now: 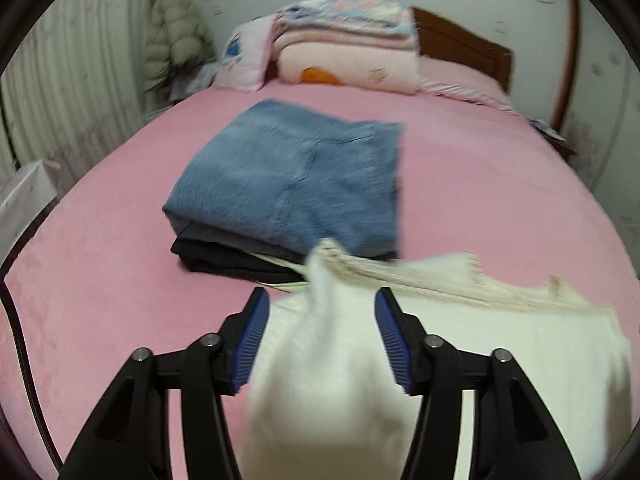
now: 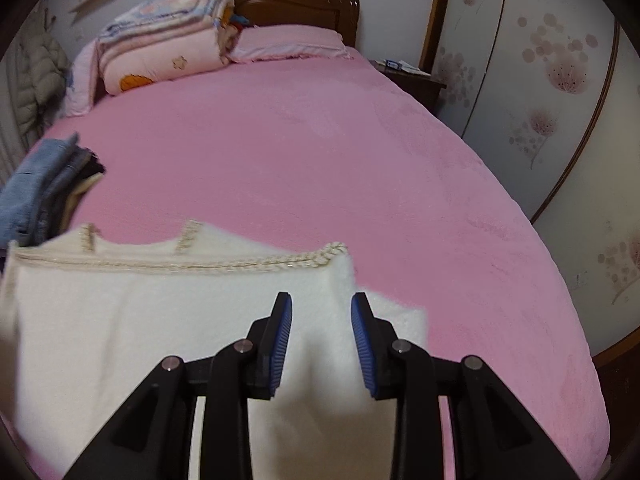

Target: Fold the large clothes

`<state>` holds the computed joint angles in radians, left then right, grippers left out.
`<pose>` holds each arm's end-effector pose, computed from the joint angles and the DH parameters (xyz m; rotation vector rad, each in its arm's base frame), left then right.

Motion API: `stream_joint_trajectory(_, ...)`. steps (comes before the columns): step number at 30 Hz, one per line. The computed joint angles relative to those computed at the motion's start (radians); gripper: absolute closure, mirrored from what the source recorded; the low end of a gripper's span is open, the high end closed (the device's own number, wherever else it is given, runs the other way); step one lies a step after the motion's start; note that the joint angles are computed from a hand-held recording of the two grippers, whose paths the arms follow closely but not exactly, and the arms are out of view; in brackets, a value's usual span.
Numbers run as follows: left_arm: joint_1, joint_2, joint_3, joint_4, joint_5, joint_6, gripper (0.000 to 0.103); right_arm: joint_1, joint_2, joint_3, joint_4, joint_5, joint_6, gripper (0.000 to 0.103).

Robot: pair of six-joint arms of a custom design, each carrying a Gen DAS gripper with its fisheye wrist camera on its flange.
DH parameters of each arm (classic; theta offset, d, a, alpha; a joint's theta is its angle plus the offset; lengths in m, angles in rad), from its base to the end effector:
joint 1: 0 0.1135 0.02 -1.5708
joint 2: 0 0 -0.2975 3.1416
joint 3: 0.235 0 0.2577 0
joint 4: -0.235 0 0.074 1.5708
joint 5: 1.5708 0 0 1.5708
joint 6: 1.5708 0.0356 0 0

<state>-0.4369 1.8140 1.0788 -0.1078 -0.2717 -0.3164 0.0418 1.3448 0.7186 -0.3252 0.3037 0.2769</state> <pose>0.3572 -0.1563 0.1978 0.0196 2.3737 -0.0308 0.2545 0.0000 0.2173 0.4105 2.4428 -0.2482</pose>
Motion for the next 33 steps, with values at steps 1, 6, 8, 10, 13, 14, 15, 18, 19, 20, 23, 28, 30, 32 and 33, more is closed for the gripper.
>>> stream_joint_trajectory(1, -0.02, -0.025, -0.006, -0.009, 0.007, -0.003, 0.035, 0.03, -0.029, 0.007, -0.033, 0.002, 0.02, 0.072)
stream_joint_trajectory(6, -0.166, -0.149, -0.07, -0.046, 0.039, -0.098, 0.029, 0.206, -0.109, 0.027, -0.119, 0.005, 0.138, 0.072)
stream_joint_trajectory(8, -0.233, -0.162, -0.092, -0.059, 0.016, -0.158, 0.029, 0.289, -0.124, 0.014, -0.112, 0.0, 0.198, 0.072)
stream_joint_trajectory(10, -0.281, -0.145, -0.111, -0.046, 0.008, -0.208, 0.029, 0.377, -0.12, -0.016, -0.076, -0.003, 0.265, 0.072)
stream_joint_trajectory(13, -0.33, -0.11, -0.155, -0.005, 0.0, -0.278, 0.029, 0.473, -0.063, -0.058, -0.009, 0.028, 0.317, 0.072)
stream_joint_trajectory(14, -0.343, -0.098, -0.184, 0.025, -0.011, -0.3, 0.029, 0.504, -0.045, -0.075, 0.012, 0.04, 0.337, 0.072)
stream_joint_trajectory(15, -0.351, -0.085, -0.206, 0.052, -0.019, -0.309, 0.029, 0.53, -0.026, -0.1, 0.043, 0.045, 0.356, 0.072)
stream_joint_trajectory(18, -0.37, -0.029, -0.255, 0.109, -0.049, -0.322, 0.029, 0.573, 0.031, -0.16, 0.112, 0.04, 0.408, 0.072)
stream_joint_trajectory(19, -0.372, -0.009, -0.257, 0.105, -0.058, -0.327, 0.029, 0.572, 0.066, -0.182, 0.143, 0.032, 0.419, 0.072)
stream_joint_trajectory(20, -0.366, 0.022, -0.26, 0.1, -0.065, -0.331, 0.029, 0.582, 0.076, -0.207, 0.166, 0.036, 0.435, 0.072)
stream_joint_trajectory(23, -0.336, 0.028, -0.352, 0.226, -0.055, -0.312, 0.025, 0.588, 0.065, -0.278, 0.221, 0.086, 0.431, 0.075)
stream_joint_trajectory(28, -0.293, 0.014, -0.428, 0.302, -0.079, -0.248, 0.014, 0.505, -0.022, -0.359, 0.183, 0.153, 0.383, 0.075)
stream_joint_trajectory(30, -0.259, 0.003, -0.454, 0.327, -0.055, -0.239, 0.014, 0.426, -0.08, -0.406, 0.184, 0.131, 0.348, 0.075)
stream_joint_trajectory(32, -0.238, -0.01, -0.472, 0.332, -0.055, -0.228, 0.014, 0.34, -0.138, -0.44, 0.175, 0.1, 0.313, 0.075)
stream_joint_trajectory(33, -0.233, -0.016, -0.474, 0.326, -0.054, -0.223, 0.014, 0.309, -0.164, -0.449, 0.162, 0.094, 0.306, 0.075)
